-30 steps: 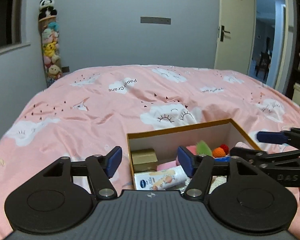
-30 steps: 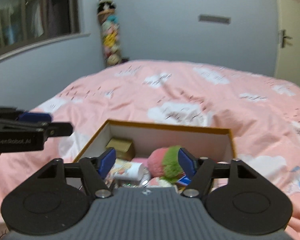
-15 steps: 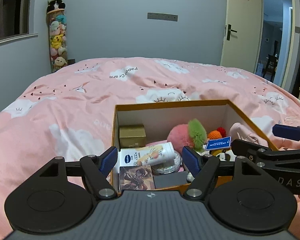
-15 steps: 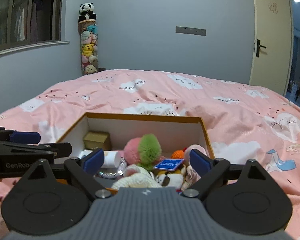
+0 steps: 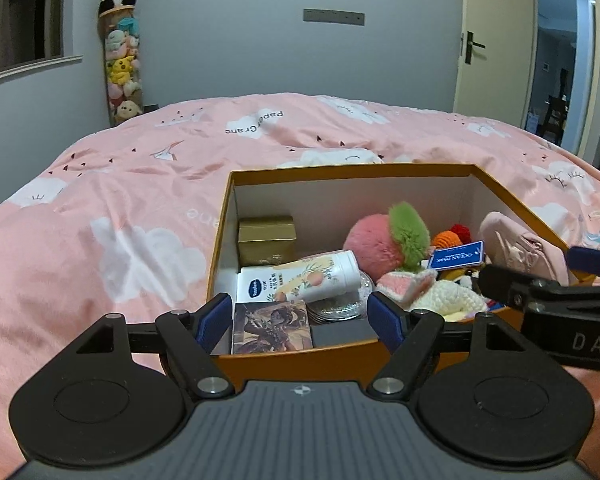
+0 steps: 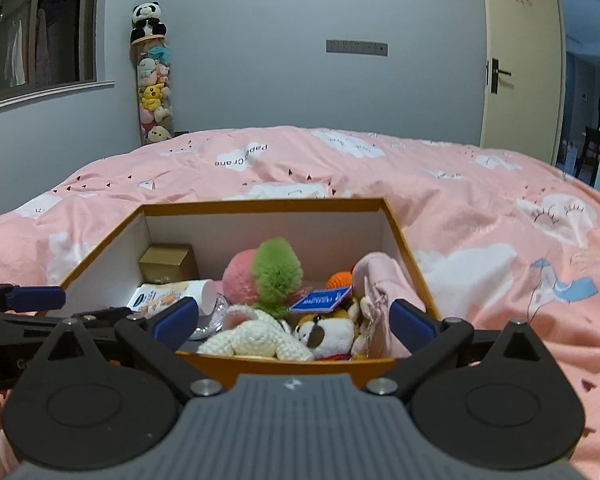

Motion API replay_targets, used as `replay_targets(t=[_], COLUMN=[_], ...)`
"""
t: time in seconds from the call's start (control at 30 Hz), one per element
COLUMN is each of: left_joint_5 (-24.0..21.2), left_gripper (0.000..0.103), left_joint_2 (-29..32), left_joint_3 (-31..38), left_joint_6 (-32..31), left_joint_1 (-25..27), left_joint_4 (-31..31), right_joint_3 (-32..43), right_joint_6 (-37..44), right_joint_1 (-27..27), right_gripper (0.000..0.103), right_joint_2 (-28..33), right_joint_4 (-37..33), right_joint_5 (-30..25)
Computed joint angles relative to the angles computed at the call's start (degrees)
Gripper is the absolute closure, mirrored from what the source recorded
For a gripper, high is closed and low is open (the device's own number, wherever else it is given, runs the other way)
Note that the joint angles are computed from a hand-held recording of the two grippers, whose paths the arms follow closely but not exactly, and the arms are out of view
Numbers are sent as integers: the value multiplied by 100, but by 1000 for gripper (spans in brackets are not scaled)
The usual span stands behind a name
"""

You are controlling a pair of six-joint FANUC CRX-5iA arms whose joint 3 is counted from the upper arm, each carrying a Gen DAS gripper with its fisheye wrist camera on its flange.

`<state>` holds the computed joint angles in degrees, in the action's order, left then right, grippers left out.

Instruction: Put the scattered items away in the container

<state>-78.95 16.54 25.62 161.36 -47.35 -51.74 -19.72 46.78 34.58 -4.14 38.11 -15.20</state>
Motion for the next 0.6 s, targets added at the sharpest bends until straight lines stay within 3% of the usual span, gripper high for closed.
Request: replay_targets(t=[0.17,0.6], left_joint_5=[26,-54], left_gripper=[13,13], left_joint_2=[26,177], left_joint_3=[-39,-18], left_joint_6=[128,196], left_joint_1=[-21,-85], left_joint_4=[-85,-337], right_joint_3=[26,-553], right_joint_6=[134,-1650], right_joint_1=[7,-383], right_gripper=[1,1], right_joint_2=[64,122], right_joint_4=[-190,1965], right_joint_5=[-49,631])
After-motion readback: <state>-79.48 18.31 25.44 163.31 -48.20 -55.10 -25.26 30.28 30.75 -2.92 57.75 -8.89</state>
